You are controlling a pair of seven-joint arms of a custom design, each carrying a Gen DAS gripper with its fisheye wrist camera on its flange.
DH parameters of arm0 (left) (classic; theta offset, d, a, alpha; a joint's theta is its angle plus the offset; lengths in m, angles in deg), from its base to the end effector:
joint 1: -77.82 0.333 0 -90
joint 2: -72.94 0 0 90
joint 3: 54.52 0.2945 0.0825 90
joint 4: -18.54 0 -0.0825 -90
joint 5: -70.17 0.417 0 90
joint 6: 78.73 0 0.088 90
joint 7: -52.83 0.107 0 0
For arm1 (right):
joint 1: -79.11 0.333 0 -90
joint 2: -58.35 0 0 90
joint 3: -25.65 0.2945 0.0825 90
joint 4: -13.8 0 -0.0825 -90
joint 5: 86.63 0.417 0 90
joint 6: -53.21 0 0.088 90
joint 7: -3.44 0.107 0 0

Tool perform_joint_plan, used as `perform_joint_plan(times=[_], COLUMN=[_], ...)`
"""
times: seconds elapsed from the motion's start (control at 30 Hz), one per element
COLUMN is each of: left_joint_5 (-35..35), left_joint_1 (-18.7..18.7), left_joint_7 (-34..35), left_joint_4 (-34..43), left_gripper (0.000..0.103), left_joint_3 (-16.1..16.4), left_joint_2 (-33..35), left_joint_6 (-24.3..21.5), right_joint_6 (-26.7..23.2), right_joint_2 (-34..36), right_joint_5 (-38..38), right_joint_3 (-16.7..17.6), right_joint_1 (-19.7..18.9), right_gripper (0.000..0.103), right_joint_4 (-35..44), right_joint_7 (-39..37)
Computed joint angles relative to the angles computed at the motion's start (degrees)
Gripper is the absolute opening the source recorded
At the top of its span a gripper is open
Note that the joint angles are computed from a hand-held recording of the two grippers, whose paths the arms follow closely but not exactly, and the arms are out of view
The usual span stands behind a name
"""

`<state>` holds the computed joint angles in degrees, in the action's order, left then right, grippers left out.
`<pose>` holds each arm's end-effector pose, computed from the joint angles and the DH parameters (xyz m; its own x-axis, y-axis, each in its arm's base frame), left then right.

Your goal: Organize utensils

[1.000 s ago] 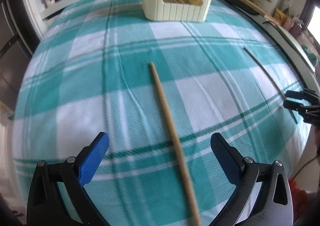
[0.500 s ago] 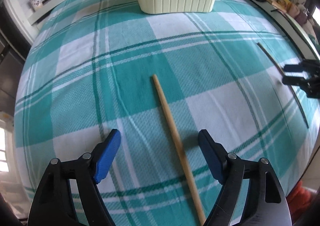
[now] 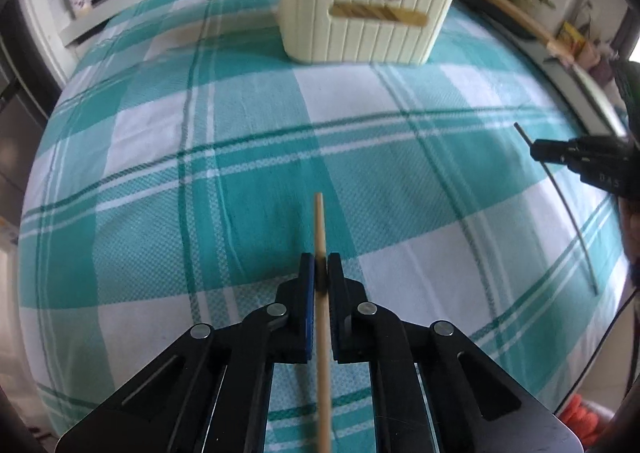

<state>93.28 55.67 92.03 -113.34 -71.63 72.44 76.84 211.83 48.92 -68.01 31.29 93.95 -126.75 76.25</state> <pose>0.4321 -0.3714 0.3505 -0.1518 -0.9846 0.0865 -0.8860 0.0968 -0.4535 0.4990 0.1716 0.3688 0.3955 -0.9142 -0.0882 -0.8227 -0.3100 -0.4764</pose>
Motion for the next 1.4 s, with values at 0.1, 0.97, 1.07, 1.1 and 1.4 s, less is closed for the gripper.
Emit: perform_joint_plan(times=[0.1, 0.97, 1.07, 1.1, 1.4], left_joint_5=[2.3, 13.6, 12.0, 11.6, 16.9], left_joint_1=[0.1, 3.2, 2.0, 2.0, 11.0], left_joint_7=[-2.8, -15.3, -13.1, -12.7, -15.2], left_joint_4=[-3.2, -11.0, -10.4, -10.2, 0.8], left_gripper=[0.005, 0.004, 0.004, 0.004, 0.004], left_joint_3=[0.0, -0.8, 1.0, 1.2, -3.3], left_joint_2=[-4.2, -25.6, -25.5, -25.5, -22.3], left_joint_6=[3.2, 15.7, 15.4, 15.5, 15.6], right_joint_6=[1.5, 10.9, 10.1, 9.7, 12.7], right_joint_2=[-5.8, -27.9, -25.3, -24.3, -15.3], right_joint_5=[7.3, 17.6, 17.1, 16.9, 18.6], right_joint_3=[-1.8, -2.8, -2.7, -2.7, -3.5], right_joint_1=[2.2, 6.6, 5.8, 5.6, 6.5], right_gripper=[0.006, 0.006, 0.006, 0.006, 0.006], right_joint_4=[-3.4, -9.9, -6.8, -5.7, 6.1], right_joint_7=[-5.9, -16.7, -16.7, -16.6, -19.3])
